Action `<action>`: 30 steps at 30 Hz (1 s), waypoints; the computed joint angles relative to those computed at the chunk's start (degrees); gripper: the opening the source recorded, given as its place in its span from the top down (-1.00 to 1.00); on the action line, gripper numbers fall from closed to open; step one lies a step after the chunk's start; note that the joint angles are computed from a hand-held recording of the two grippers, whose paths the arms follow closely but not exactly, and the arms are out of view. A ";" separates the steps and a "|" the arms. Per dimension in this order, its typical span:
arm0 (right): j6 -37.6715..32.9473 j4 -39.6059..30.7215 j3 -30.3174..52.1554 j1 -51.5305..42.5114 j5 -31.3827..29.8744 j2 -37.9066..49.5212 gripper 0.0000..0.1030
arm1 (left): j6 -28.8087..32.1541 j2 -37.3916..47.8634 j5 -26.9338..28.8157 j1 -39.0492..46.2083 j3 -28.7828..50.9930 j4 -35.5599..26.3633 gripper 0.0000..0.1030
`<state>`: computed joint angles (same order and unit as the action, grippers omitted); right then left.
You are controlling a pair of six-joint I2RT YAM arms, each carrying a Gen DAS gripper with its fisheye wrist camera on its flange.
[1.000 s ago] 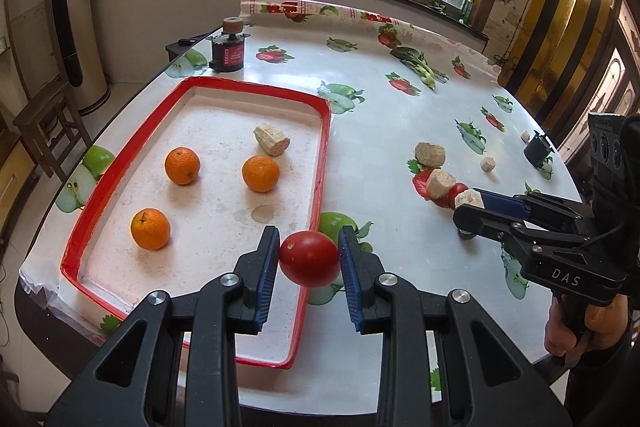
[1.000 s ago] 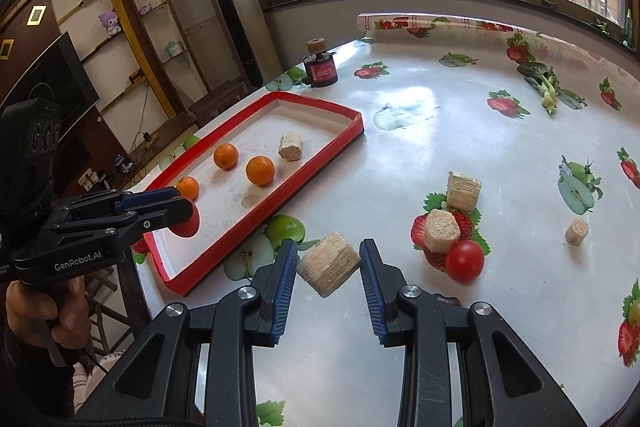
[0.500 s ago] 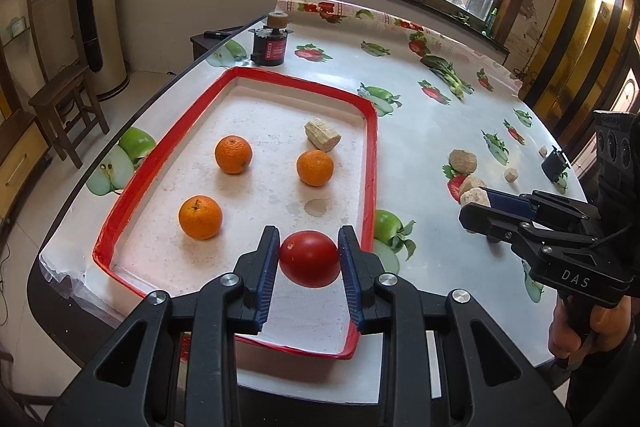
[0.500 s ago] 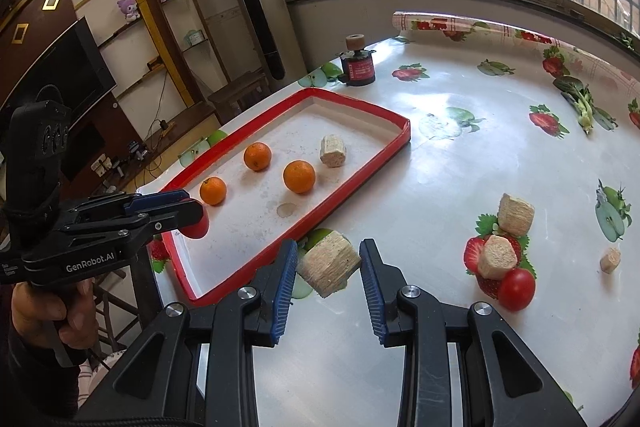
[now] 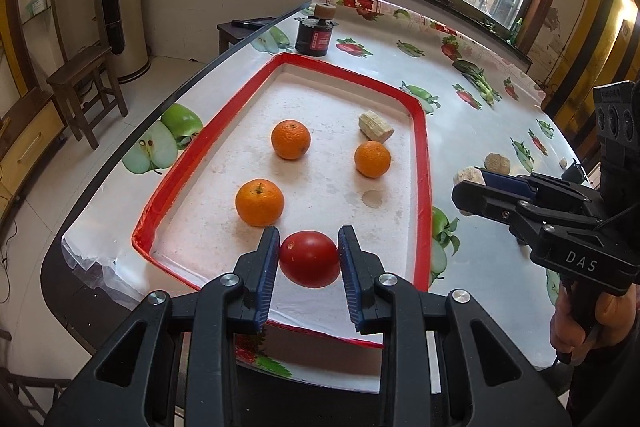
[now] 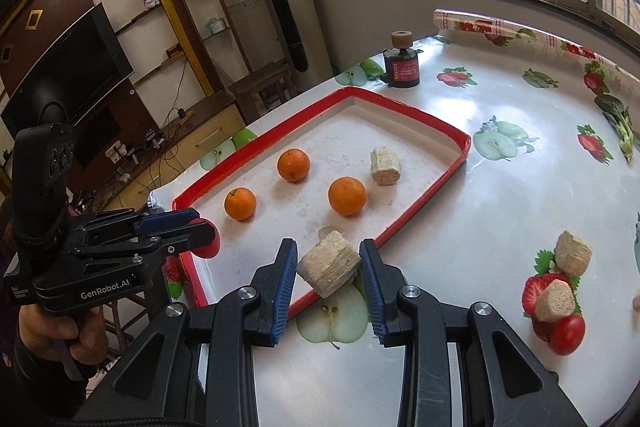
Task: Organize fruits
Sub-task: 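Carry the tomato and beige block with both grippers over the tray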
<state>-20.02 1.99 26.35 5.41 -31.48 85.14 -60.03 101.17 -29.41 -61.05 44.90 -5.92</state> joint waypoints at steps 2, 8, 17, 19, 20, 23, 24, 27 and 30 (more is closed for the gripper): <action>1.12 1.48 0.99 1.90 1.07 2.11 0.36 | -0.10 -0.22 0.19 0.50 -0.74 0.41 0.46; 2.56 4.19 4.60 5.68 4.06 9.00 0.36 | 0.21 0.55 1.39 2.17 -1.90 2.23 0.46; 3.18 6.55 7.28 9.55 7.13 15.66 0.36 | 1.37 2.67 2.79 3.55 -1.66 3.28 0.46; 3.25 6.99 7.88 10.00 7.71 16.91 0.36 | 1.44 2.99 3.25 3.83 -1.87 3.68 0.46; 3.29 7.07 8.19 10.07 7.94 17.48 0.36 | 1.46 3.19 3.58 3.95 -2.01 3.99 0.46; 3.53 7.17 9.09 10.26 8.24 19.01 0.36 | 1.30 3.86 4.38 4.30 -2.10 4.47 0.46; 3.62 7.41 9.15 10.37 8.36 19.31 0.36 | 1.32 4.19 4.65 4.35 -1.94 4.50 0.46; 3.80 7.55 9.48 10.52 8.57 20.03 0.36 | 1.19 4.12 4.73 4.42 -1.96 4.57 0.45; 4.30 7.71 9.98 10.68 8.81 20.87 0.31 | 0.79 4.10 5.14 4.64 -1.98 4.56 0.45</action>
